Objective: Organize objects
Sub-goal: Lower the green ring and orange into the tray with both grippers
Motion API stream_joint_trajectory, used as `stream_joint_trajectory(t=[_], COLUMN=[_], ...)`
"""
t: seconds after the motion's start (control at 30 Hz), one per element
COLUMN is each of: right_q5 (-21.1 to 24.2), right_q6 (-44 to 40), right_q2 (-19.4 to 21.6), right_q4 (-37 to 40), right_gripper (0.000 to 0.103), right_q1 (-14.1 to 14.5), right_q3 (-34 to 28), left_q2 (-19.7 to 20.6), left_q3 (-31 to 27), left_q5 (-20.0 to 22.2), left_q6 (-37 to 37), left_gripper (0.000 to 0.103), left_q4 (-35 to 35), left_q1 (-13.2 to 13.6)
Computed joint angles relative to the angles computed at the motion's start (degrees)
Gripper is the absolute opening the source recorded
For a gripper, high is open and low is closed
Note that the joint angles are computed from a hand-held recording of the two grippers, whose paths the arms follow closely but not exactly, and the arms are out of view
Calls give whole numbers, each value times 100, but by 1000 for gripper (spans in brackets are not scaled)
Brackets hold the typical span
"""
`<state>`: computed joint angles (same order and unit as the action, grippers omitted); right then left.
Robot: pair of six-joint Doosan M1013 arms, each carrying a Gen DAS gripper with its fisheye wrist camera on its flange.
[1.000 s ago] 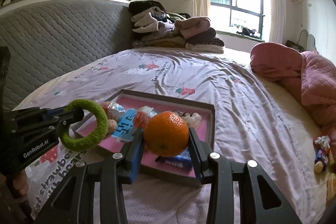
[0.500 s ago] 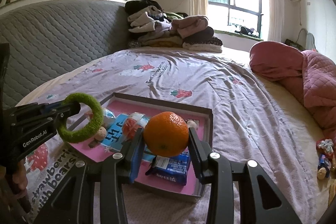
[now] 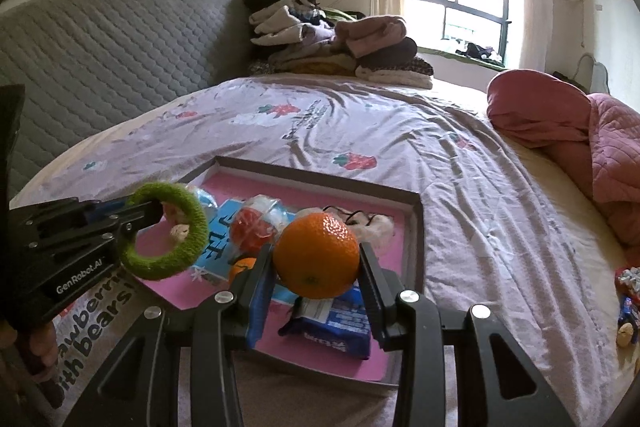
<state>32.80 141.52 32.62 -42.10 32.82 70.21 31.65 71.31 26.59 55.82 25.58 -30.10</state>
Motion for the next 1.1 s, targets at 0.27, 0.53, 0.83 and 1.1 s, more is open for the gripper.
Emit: stream_joint_trajectory(t=[0.27,0.53,0.83,1.1], right_q5=[79,252,285,250], right_q6=[-515,-1100,-1231,-1215], right_q2=[139,286,347,386], right_q4=[357,844,998,1018], right_gripper=[41,41,41,41], right_q1=[23,60,71,81], right_q3=[-135,-282,-304,-318], left_q2=[77,145,233,298], left_q3=[-34,-57,-115,-160], left_q5=[101,150,184,210], left_q6=[37,122,148,312], left_gripper=[12,12,12,13], left_q4=[-28,-130,-146,-272], left_q1=[7,32,34,38])
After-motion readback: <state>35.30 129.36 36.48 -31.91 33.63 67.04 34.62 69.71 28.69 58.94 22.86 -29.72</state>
